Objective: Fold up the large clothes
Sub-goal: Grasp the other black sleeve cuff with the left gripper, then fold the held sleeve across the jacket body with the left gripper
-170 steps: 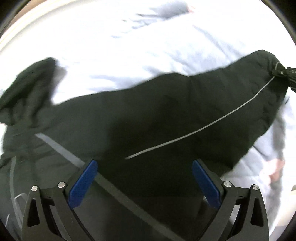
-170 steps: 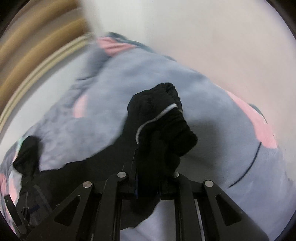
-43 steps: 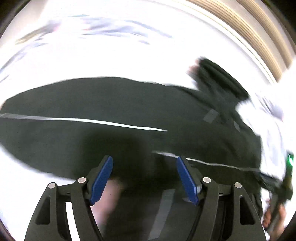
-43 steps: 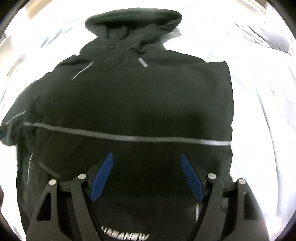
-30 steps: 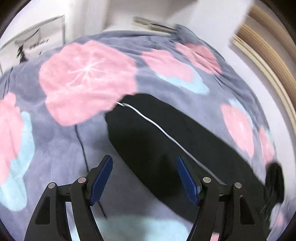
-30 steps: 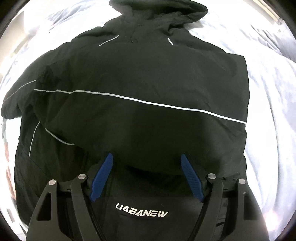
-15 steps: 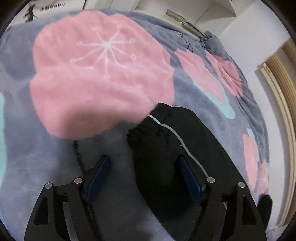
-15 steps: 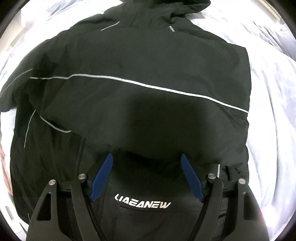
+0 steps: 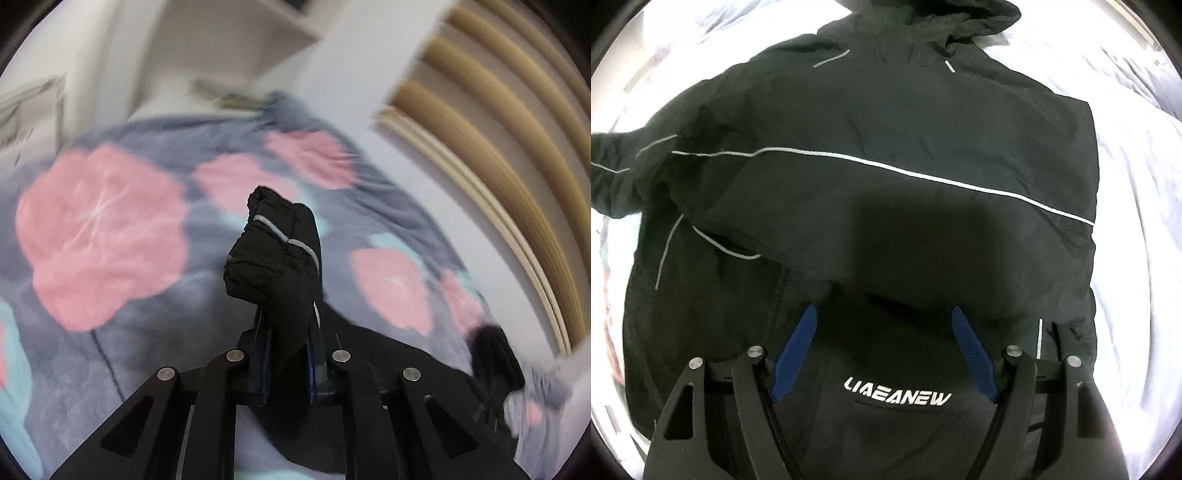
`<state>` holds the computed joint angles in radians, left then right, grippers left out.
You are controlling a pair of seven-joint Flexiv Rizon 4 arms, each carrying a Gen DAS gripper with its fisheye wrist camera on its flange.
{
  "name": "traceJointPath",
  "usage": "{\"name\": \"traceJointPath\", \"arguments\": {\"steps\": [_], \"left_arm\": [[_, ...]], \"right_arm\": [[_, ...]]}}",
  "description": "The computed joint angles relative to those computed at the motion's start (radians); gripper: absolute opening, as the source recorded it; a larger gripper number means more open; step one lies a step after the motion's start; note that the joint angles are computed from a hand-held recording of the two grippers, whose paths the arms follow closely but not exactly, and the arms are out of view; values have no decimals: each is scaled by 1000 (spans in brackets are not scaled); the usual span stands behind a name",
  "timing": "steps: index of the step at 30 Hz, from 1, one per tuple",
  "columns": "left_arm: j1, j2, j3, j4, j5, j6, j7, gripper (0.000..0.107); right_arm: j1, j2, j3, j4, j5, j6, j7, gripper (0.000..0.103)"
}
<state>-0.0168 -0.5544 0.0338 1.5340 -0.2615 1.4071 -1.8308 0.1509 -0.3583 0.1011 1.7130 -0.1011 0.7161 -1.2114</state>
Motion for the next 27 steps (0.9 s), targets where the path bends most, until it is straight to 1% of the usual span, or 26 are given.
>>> {"name": "traceJointPath", "arguments": {"steps": [2,4,5,7,9,12,14,16,18,19,20,24,25,26,27], "left_arm": [[-16,21,-28,-8,15,-5,38,13],[-28,36,-72,-20,17,-10,89,12],[-38,39,-100,-35,15,-18,122,12],[-61,35,-133,-64,9,-30,171,12],[-87,21,-180,-105,-4,-47,232,12],[-112,-19,-273,-176,-56,-83,343,12],[-150,-64,-311,-254,-79,-134,410,12],[-203,-115,-306,-342,-82,-199,445,12],[-262,-189,-298,-455,-84,-278,465,12],[-301,-235,-276,-522,-87,-328,472,12],[-320,-259,-269,-557,-72,-357,461,12],[-418,-430,-197,-800,-28,-561,414,14],[-436,-469,-178,-858,-16,-614,391,15],[-452,-520,-157,-936,-6,-687,359,19],[-459,-560,-153,-990,-6,-750,341,22]], "right_arm": [[-1,7,2,2,6,8,2,78],[-7,30,3,20,14,24,6,78],[-11,42,3,32,18,32,5,78],[-21,64,1,48,31,44,8,78],[-30,93,-3,77,35,62,19,78],[-30,135,-7,135,17,96,59,78],[-35,158,-10,163,6,111,71,78],[-35,178,-12,189,-7,120,96,78],[-39,181,-15,203,-11,133,113,78],[-40,181,-16,206,-10,135,122,78],[-44,183,-16,212,-6,137,125,78],[-55,179,-20,220,2,140,129,78],[-56,177,-21,219,-1,139,130,78],[-57,174,-22,220,-4,140,132,78],[-58,172,-23,219,-5,140,132,78]]}}
